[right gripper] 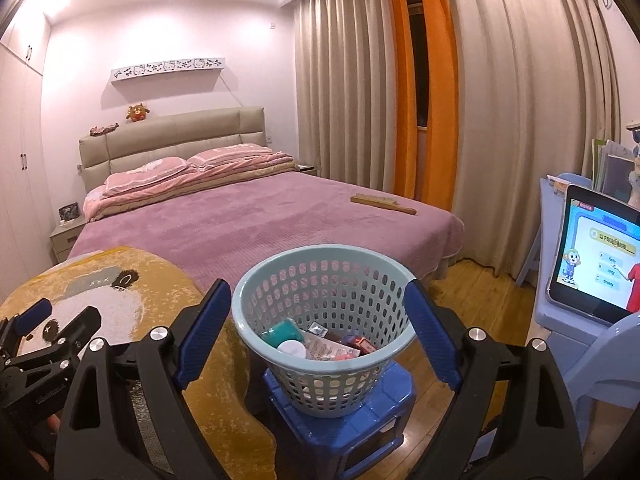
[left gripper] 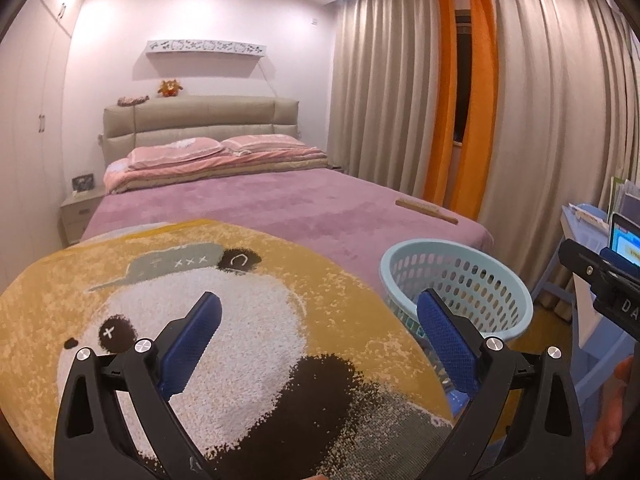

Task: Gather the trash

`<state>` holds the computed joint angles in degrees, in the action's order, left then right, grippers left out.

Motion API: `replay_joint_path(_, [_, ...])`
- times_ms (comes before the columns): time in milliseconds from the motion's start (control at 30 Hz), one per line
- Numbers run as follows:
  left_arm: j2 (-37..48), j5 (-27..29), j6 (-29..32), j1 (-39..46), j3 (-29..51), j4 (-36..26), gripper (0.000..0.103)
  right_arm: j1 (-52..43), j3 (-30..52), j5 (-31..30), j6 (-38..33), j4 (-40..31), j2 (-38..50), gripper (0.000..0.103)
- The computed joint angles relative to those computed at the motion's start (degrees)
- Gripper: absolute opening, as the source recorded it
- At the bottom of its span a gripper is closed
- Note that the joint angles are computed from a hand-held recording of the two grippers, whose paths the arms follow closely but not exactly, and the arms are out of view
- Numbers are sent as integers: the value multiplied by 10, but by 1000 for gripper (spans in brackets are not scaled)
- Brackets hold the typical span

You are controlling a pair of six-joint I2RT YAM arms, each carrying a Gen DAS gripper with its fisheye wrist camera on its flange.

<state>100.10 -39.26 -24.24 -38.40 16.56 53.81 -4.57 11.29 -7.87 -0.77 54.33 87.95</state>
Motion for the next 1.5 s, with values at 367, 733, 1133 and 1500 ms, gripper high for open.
replay_joint_path(367, [1, 4, -6, 3, 5, -8, 95, -4, 5, -13, -2, -17, 1, 85])
replay_joint_path(733, [7, 8, 3, 6, 2, 4, 95, -18, 1, -30, 2, -17, -8, 87])
replay_joint_path(1133, [10, 11, 10, 9, -2, 13, 95, -24, -10, -40, 6, -12, -23, 87])
replay_joint_path(1500, [10, 14, 14, 10, 0, 14, 95, -26, -11, -49, 6, -20, -34, 87])
